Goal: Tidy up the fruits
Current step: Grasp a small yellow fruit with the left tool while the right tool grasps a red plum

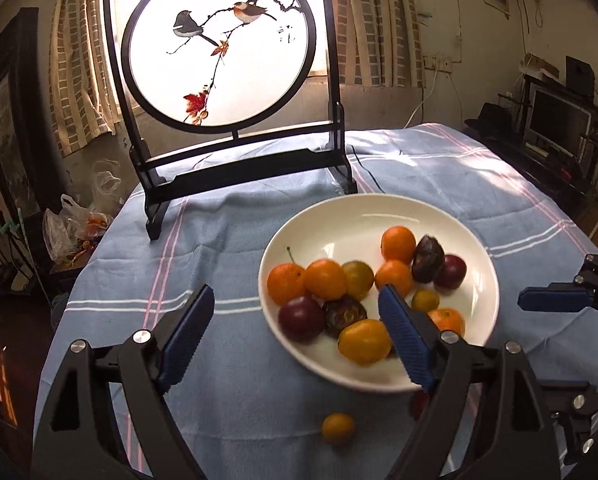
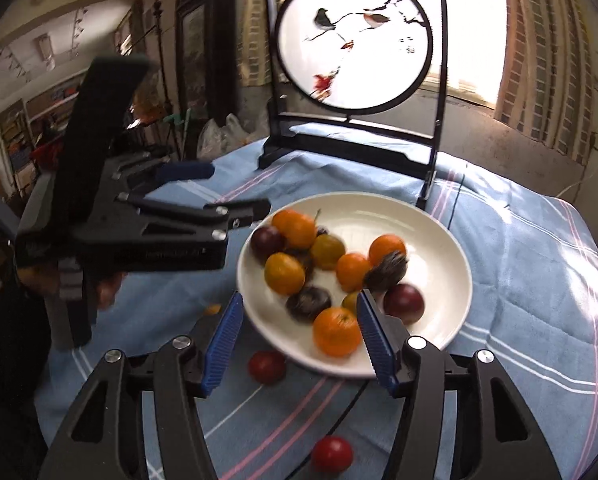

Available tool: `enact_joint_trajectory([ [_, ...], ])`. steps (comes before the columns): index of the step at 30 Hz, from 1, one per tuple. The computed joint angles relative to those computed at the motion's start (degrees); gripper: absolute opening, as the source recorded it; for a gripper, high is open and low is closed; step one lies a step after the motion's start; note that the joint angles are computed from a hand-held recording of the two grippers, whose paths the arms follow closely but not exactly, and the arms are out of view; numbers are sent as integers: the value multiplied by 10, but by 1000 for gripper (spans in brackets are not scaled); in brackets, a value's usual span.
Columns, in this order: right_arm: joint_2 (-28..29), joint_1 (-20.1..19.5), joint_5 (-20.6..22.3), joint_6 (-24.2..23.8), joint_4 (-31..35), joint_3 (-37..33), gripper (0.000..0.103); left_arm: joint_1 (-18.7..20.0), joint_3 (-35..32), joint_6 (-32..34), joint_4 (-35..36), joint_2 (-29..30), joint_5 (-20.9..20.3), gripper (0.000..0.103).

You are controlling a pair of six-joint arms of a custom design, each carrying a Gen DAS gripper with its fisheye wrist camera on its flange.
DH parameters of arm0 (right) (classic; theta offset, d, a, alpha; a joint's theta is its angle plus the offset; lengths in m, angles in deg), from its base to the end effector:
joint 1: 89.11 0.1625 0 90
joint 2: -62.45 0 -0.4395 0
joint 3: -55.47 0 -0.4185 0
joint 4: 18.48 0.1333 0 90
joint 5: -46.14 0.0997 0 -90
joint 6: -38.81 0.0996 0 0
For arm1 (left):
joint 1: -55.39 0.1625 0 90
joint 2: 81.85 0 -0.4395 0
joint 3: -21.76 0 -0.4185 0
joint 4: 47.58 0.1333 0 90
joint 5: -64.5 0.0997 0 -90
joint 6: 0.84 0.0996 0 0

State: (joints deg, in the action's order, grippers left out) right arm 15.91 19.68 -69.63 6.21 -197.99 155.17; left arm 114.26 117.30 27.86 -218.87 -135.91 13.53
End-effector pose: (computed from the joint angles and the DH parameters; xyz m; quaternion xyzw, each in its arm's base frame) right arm 0.3064 -0.6211 0.1334 0.3389 -0.8648 0.2764 0.2469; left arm -0.1929 -0.6985 0.2455 0.3434 0.8249 -0.3275 0.3072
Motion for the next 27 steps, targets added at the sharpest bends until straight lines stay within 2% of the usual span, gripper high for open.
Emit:
enact_joint_trajectory([
  [4, 28, 6, -50, 6, 42, 3, 56, 14, 50, 5, 45, -40, -11, 82],
  [7, 53, 4, -76, 34, 68, -23, 51, 22, 68, 22, 74, -50, -24, 82],
  [12, 74, -2, -85, 61, 85, -54, 51, 30, 61, 13, 99, -36, -36, 82],
  [13, 76, -3, -87, 63, 82, -54, 46, 31, 57, 8, 102, -31, -32, 82],
  [14, 76, -5, -82, 65, 88, -55, 36, 33, 52, 4, 108, -28, -31, 79],
  [15, 76, -6, -81, 62, 82, -53, 32, 35, 48, -5, 119, -26, -35, 70],
  [16, 74, -7, -76, 58, 80, -50, 30, 38, 42, -15, 137, -25, -41, 65],
  [18, 68, -7, -73, 52, 80, -44, 29, 42, 32, -30, 167, -22, -47, 39],
  [21, 56, -7, -64, 46, 70, -31, 29, 41, 37, -23, 173, -25, -59, 24],
  [27, 28, -5, -45, 48, 41, 4, 29, 33, 55, -13, 162, -44, -82, 24],
])
